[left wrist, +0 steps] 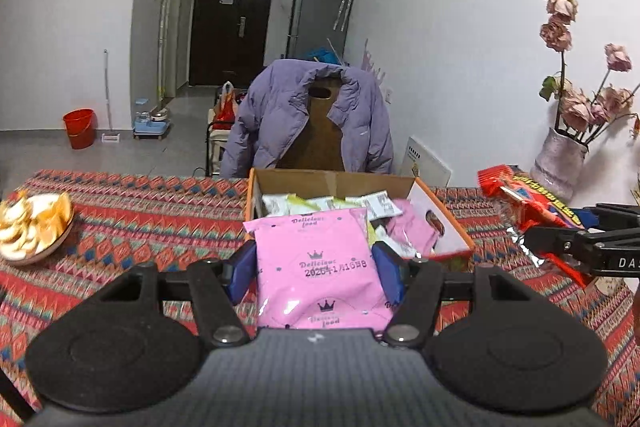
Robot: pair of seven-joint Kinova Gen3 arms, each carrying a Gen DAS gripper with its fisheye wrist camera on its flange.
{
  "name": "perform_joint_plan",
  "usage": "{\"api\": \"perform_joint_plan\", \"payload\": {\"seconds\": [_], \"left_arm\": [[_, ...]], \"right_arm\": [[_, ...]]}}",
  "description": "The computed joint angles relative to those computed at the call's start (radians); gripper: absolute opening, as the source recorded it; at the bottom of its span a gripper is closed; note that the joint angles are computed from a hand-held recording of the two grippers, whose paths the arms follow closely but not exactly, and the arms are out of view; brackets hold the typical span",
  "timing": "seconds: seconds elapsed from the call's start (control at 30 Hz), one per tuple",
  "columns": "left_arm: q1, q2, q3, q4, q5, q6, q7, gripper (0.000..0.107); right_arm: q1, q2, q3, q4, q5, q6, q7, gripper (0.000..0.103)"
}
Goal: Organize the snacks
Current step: 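Lift both held packets and carry them over the open box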
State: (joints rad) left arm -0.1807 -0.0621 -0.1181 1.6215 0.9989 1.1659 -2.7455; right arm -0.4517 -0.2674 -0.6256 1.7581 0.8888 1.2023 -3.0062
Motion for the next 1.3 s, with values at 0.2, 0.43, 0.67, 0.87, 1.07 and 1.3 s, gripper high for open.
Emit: {"api": "perform_joint_plan", "payload": {"seconds": [0.2,0.43,0.67,0.87,1.07,1.3], "left_arm": [[0.094,0.12,0.125,-0.148,-0.135,-0.179,0.173,0.063],[0.223,0.322,0.227,-0.391,-0.385,-0.268,0.44,0.063],[0.404,0.556,0.205,-0.668,-0.648,-0.211,0.704,0.063],[0.484,0.727,0.222,-0.86,-0.837,-0.139,0.888,0.063],[0.52,0.777,0.218,-0.867,-0.903,-0.149,0.944,0.063],[0.526,0.807,0.224,-0.943,-0.935,-0.089,0.949,0.077]], "right_arm": [[0.051,0.04,0.229,-0.034,-0.098,-0.204,0.209,0.06],[0.124,0.194,0.383,-0.116,-0.18,-0.307,0.394,0.06],[0.146,0.387,0.52,-0.22,-0.269,-0.361,0.517,0.06],[0.154,0.527,0.601,-0.307,-0.391,-0.365,0.635,0.061],[0.113,0.584,0.648,-0.332,-0.404,-0.358,0.675,0.07],[0.132,0.588,0.656,-0.362,-0.464,-0.321,0.72,0.083]]}}
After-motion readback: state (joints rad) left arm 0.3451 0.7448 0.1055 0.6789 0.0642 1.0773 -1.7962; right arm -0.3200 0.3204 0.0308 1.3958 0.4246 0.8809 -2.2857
